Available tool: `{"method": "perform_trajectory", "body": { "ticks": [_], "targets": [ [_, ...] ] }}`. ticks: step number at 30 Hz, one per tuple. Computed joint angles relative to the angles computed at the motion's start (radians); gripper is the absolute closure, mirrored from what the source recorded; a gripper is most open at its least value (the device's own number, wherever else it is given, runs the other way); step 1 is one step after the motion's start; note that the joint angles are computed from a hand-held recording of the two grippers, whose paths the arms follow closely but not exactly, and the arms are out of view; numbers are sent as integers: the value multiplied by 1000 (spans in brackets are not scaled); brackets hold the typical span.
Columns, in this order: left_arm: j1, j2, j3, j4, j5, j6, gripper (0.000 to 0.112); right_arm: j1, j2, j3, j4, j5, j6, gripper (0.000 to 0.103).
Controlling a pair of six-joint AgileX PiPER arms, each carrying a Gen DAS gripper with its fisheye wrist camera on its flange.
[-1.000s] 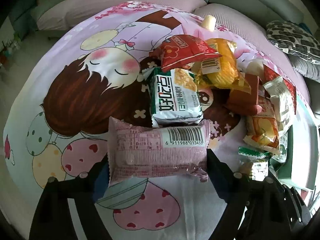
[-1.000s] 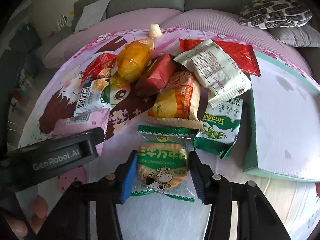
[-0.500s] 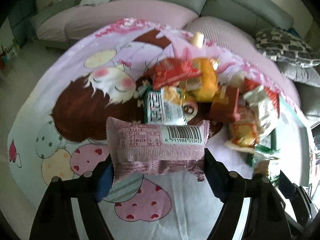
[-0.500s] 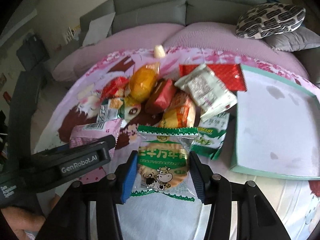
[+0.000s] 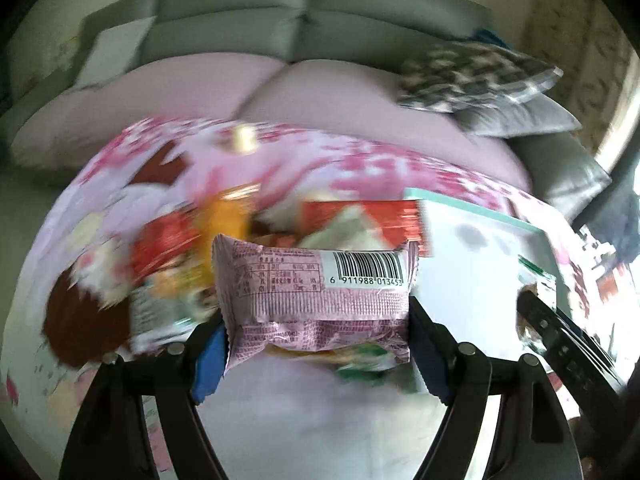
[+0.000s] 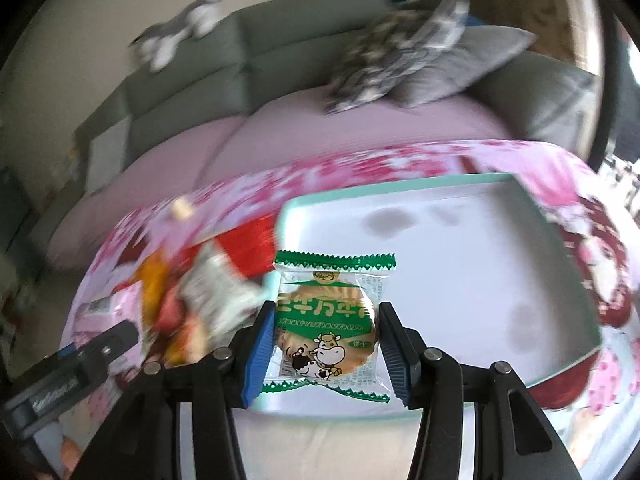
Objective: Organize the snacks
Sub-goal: 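Place the pastry in the tray with the left tool while the right tool releases the biscuit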
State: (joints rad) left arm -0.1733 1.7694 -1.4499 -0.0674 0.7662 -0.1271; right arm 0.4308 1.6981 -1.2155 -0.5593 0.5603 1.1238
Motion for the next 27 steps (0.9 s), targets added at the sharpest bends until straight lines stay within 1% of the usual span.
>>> {"method": "perform_trajectory", "body": {
  "ticks": [1,2,4,6,8,11,14,19,22,27],
  "targets": [
    [-19,16,-25,-7,2,7,32,-16,-6,8,-16,6,20,50],
    [-39,23,-37,-17,-2,18,32,-43,-13,21,-25,0,32,50],
    [-73,79,-108,-32,13,38,32,-86,-25,45,-32,-20,43,50],
    [-111,132,-169,-44,11,52,32,-121,-13,42,-53,-24,57,50],
    [-149,178,-215,-24,4,38,32,-157,-1,37,-63,-34,51,50],
    [-186,248,-285,-25,7,42,32,-208,28,11,-14,-33,1,50],
    [-206,331,-386,-10,23,50,32,-236,71,-20,26,-30,-33,50],
    [-221,463,-574,-9,97,48,32,-269,121,-51,27,-18,-46,50],
    [-232,541,-690,15,160,32,31,-289,148,-61,59,-14,-72,50],
    [-241,641,-833,27,252,1,31,-305,165,-58,85,-15,-94,50]
  ]
}}
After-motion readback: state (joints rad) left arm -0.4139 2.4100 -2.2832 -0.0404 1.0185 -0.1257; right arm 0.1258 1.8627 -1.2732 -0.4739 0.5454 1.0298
